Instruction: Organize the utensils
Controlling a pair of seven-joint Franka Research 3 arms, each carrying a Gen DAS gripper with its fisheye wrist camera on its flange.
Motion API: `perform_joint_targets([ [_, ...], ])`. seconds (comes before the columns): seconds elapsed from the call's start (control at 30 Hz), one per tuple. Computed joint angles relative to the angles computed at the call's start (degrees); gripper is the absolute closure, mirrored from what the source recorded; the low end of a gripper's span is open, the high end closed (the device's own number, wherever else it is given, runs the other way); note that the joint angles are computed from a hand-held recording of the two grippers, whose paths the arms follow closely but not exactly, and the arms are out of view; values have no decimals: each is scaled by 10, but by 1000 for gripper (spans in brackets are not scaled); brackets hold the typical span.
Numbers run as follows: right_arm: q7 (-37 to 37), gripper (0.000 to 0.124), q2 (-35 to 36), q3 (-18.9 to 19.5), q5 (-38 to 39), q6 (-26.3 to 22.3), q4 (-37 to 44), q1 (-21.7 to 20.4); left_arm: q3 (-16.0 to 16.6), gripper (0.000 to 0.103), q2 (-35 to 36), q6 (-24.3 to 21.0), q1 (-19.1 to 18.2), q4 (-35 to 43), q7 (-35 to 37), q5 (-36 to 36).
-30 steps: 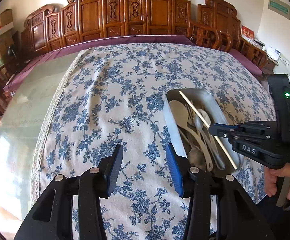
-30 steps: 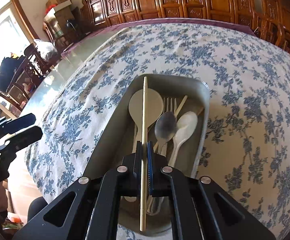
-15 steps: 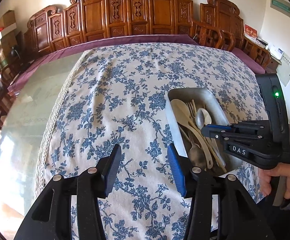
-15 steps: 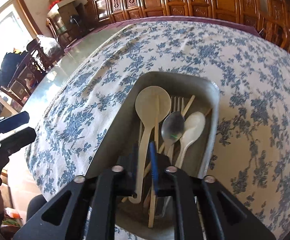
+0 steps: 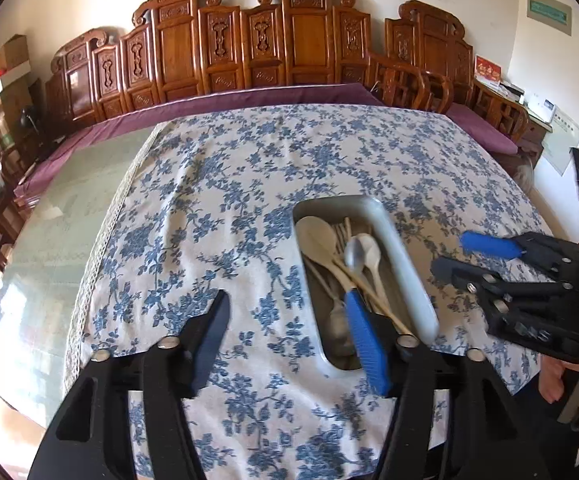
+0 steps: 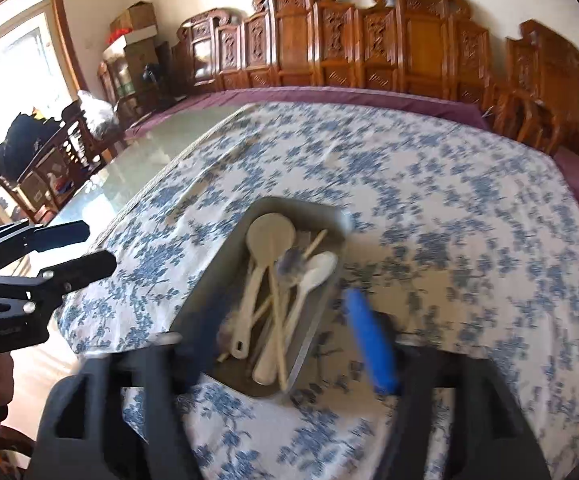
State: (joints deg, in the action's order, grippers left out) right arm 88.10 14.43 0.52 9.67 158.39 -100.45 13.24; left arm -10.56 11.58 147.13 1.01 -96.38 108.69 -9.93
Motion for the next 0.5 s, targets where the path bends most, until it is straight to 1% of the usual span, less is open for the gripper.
perform_joint_targets([
  [0.03, 7, 37, -14, -6, -8, 12, -17, 2, -1, 31, -6, 7, -2, -8, -3, 1],
  [0.07, 11, 35, -26, -8, -13, 19, -31, 2, -2, 23, -12, 15, -4, -17, -6, 1],
  [0.1, 16, 31, -34, -10, -18, 22, -41, 2, -2, 20, -20, 26, -7, -27, -10, 3],
  [0.17, 30, 27, -57, -15, -32, 31, -66, 1, -2, 12, -28, 31, -10, -36, -14, 2],
  [0.23, 36, 23, -79, -16, -38, 42, -90, -5, -3, 8, -38, 33, -13, -46, -15, -7],
  [0.33, 74, 24, -107, -20, -81, 44, -117, -8, 2, 8, -51, 34, -23, -58, -42, 8],
  [0.43, 113, 23, -138, -16, -121, 56, -149, -19, 3, 8, -64, 31, -28, -67, -48, -1],
  [0.5, 150, 23, -162, -12, -157, 60, -172, -30, 5, 8, -78, 43, -35, -83, -64, 13],
])
